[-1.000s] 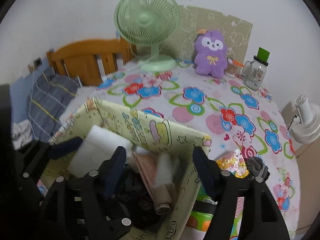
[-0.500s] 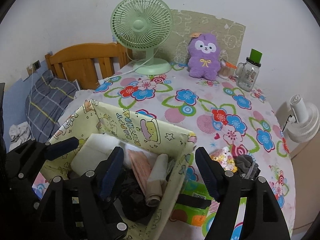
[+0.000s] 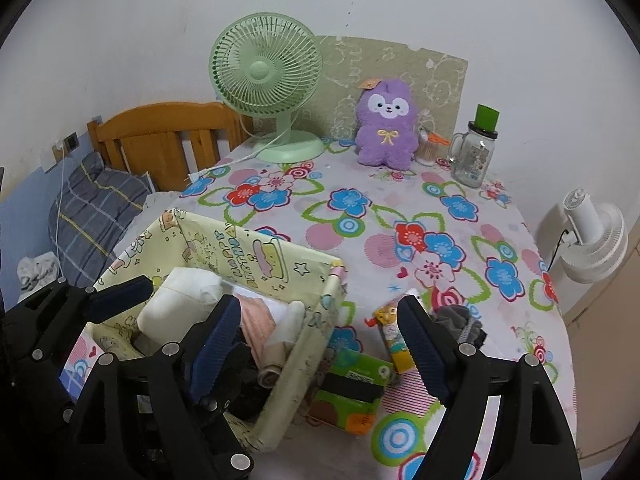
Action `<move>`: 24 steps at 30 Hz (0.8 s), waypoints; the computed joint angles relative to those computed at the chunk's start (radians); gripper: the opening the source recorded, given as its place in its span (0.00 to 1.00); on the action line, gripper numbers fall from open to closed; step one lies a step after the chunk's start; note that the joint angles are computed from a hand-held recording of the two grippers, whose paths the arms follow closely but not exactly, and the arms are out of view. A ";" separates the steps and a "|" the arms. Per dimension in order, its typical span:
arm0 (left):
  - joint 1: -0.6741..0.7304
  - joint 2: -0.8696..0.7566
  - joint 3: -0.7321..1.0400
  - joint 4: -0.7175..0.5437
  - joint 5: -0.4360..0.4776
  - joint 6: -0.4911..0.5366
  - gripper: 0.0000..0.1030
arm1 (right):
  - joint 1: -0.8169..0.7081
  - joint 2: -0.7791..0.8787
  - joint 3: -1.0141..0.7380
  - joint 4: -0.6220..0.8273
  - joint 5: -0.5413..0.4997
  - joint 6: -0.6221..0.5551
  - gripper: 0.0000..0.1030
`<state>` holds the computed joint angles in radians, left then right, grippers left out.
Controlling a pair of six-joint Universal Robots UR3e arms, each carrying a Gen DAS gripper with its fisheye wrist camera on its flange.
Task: Organize soft objects
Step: 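Move both open tools toward the yellow snack pack and gray sock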
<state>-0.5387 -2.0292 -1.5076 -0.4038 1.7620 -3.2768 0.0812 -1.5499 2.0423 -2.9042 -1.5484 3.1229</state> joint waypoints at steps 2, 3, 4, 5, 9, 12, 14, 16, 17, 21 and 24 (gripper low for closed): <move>-0.015 -0.003 0.013 -0.007 0.011 -0.005 0.81 | -0.014 -0.022 0.016 0.002 0.007 -0.008 0.82; -0.021 -0.005 0.020 -0.011 0.015 -0.007 0.82 | -0.024 -0.038 0.027 0.003 0.013 -0.016 0.83; -0.028 -0.008 0.027 -0.014 0.020 -0.010 0.83 | -0.033 -0.051 0.038 0.002 0.019 -0.021 0.83; -0.037 -0.010 0.035 -0.017 0.027 -0.014 0.83 | -0.042 -0.063 0.049 0.001 0.023 -0.025 0.84; -0.061 -0.020 0.060 -0.030 0.041 -0.025 0.83 | -0.079 -0.117 0.091 0.003 0.040 -0.049 0.85; -0.081 -0.027 0.082 -0.042 0.055 -0.033 0.83 | -0.110 -0.157 0.115 0.016 0.061 -0.064 0.85; -0.087 -0.024 0.080 -0.032 0.050 -0.035 0.86 | -0.136 -0.189 0.131 0.029 0.084 -0.078 0.85; -0.097 -0.025 0.087 -0.033 0.052 -0.042 0.87 | -0.145 -0.209 0.144 0.030 0.088 -0.086 0.85; -0.104 -0.028 0.094 -0.037 0.057 -0.045 0.87 | -0.152 -0.222 0.155 0.026 0.087 -0.092 0.86; -0.124 -0.038 0.120 -0.056 0.069 -0.048 0.88 | -0.182 -0.263 0.188 0.024 0.102 -0.109 0.88; -0.141 -0.053 0.148 -0.066 0.084 -0.053 0.88 | -0.218 -0.295 0.206 0.036 0.131 -0.126 0.88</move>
